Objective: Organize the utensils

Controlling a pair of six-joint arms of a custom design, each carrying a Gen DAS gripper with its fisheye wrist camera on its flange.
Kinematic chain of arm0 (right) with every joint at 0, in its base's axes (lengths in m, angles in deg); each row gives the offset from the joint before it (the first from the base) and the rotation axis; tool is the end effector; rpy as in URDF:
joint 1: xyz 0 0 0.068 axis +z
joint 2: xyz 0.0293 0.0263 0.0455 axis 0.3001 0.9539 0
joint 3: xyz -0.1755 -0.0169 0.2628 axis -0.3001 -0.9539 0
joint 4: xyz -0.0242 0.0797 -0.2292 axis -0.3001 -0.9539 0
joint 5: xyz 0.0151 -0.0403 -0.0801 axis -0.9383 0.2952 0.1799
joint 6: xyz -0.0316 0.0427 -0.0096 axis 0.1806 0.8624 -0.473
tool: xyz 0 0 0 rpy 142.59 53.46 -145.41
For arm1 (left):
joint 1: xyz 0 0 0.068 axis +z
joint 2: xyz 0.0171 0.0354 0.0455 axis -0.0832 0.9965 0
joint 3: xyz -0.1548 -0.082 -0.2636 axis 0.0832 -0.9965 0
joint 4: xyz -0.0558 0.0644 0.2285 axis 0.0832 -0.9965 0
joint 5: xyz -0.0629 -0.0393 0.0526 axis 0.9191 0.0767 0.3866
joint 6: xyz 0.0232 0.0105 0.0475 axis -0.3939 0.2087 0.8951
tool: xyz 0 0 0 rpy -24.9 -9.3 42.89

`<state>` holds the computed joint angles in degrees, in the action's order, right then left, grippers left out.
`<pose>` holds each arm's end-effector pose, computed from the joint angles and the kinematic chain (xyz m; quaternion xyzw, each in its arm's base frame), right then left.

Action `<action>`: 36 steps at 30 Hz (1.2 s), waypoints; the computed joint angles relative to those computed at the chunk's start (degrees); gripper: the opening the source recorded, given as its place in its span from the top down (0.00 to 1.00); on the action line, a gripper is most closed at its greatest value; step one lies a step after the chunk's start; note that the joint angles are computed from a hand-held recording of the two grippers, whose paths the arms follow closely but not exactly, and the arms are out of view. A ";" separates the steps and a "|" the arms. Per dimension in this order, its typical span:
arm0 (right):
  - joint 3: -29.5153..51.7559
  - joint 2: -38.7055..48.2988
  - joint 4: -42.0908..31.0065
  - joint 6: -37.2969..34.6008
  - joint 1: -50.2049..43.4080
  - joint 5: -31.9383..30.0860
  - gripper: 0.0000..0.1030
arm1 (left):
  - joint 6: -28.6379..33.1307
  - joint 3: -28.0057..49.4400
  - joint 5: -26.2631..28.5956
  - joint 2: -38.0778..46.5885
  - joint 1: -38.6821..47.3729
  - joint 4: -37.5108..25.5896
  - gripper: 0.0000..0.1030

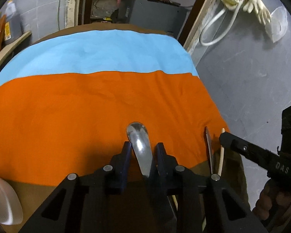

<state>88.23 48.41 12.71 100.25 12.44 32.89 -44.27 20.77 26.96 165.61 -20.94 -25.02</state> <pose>0.2906 -0.0086 0.1251 0.1311 0.8994 0.2796 0.3095 0.3264 -0.1031 0.1597 0.1214 0.9457 -0.1595 0.2559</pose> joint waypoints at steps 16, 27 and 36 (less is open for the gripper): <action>-2.71 -6.09 2.77 -0.20 1.60 -0.20 0.91 | -2.22 -10.21 4.23 -9.84 3.53 6.99 0.84; -3.45 -14.28 -1.55 -1.92 6.25 3.18 0.92 | -0.69 -18.33 8.36 -23.24 8.46 5.78 0.84; -3.42 -22.26 -6.71 -2.83 10.35 5.48 0.94 | -2.46 -22.70 12.52 -33.21 12.63 5.78 0.84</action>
<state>84.81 26.15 6.00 97.42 22.80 38.37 -46.73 -1.93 39.48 132.41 -8.31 -19.24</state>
